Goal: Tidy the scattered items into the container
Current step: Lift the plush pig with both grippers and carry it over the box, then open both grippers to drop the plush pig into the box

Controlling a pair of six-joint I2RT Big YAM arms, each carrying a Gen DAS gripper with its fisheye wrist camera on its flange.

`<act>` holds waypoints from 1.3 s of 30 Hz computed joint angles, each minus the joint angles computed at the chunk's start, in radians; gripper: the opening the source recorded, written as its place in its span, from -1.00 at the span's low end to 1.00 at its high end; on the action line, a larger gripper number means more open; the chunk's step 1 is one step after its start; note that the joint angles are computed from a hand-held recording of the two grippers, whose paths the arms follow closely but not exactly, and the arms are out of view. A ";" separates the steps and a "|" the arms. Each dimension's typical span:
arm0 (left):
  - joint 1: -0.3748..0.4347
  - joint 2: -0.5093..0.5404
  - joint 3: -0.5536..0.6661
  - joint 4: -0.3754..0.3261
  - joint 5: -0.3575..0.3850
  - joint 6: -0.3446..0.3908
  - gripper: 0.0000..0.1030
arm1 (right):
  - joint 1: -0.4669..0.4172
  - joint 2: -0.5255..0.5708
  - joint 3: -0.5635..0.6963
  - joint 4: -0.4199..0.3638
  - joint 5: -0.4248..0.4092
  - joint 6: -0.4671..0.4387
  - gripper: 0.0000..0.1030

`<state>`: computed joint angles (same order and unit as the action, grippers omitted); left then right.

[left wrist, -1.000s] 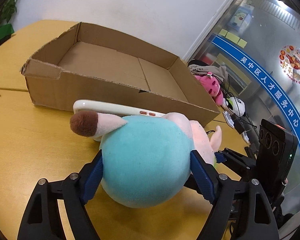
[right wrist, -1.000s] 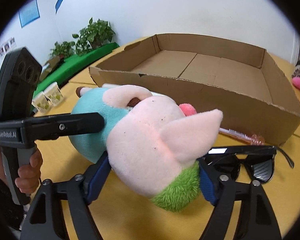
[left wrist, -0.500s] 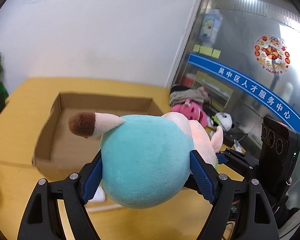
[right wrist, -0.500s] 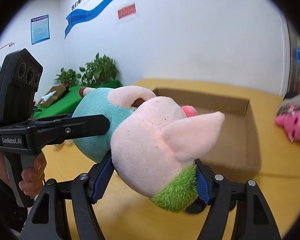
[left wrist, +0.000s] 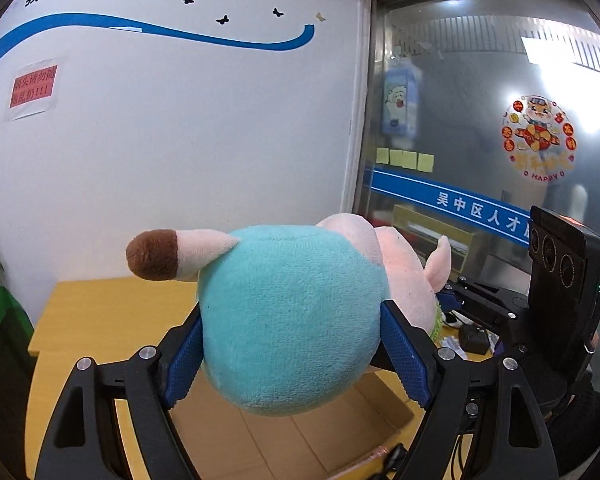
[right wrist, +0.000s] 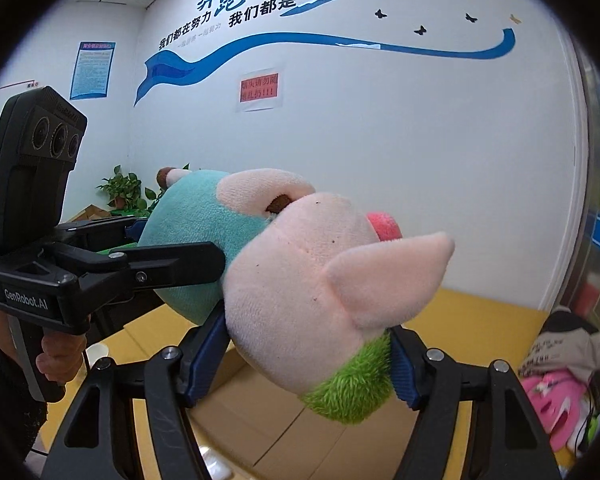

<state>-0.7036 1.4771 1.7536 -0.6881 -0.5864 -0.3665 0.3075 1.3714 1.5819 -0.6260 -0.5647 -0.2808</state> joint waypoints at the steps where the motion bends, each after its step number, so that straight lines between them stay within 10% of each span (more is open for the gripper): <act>1: 0.027 0.005 0.011 -0.007 0.024 0.009 0.65 | 0.011 0.030 0.038 -0.010 0.007 0.005 0.36; 20: 0.430 0.273 -0.036 0.016 0.477 -0.097 0.66 | 0.134 0.685 0.567 -0.163 0.120 0.107 0.35; 30: 0.452 0.410 0.006 -0.086 0.525 -0.162 0.73 | 0.163 0.835 0.589 -0.180 0.191 0.075 0.36; 39: 0.432 0.356 -0.037 -0.111 0.479 -0.200 0.90 | 0.201 0.928 0.767 -0.333 0.257 0.047 0.81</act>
<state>-0.2714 1.8334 1.7164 -0.7991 -0.1078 -0.5662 0.5083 2.2991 2.3494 -0.9587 -0.3079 -0.2339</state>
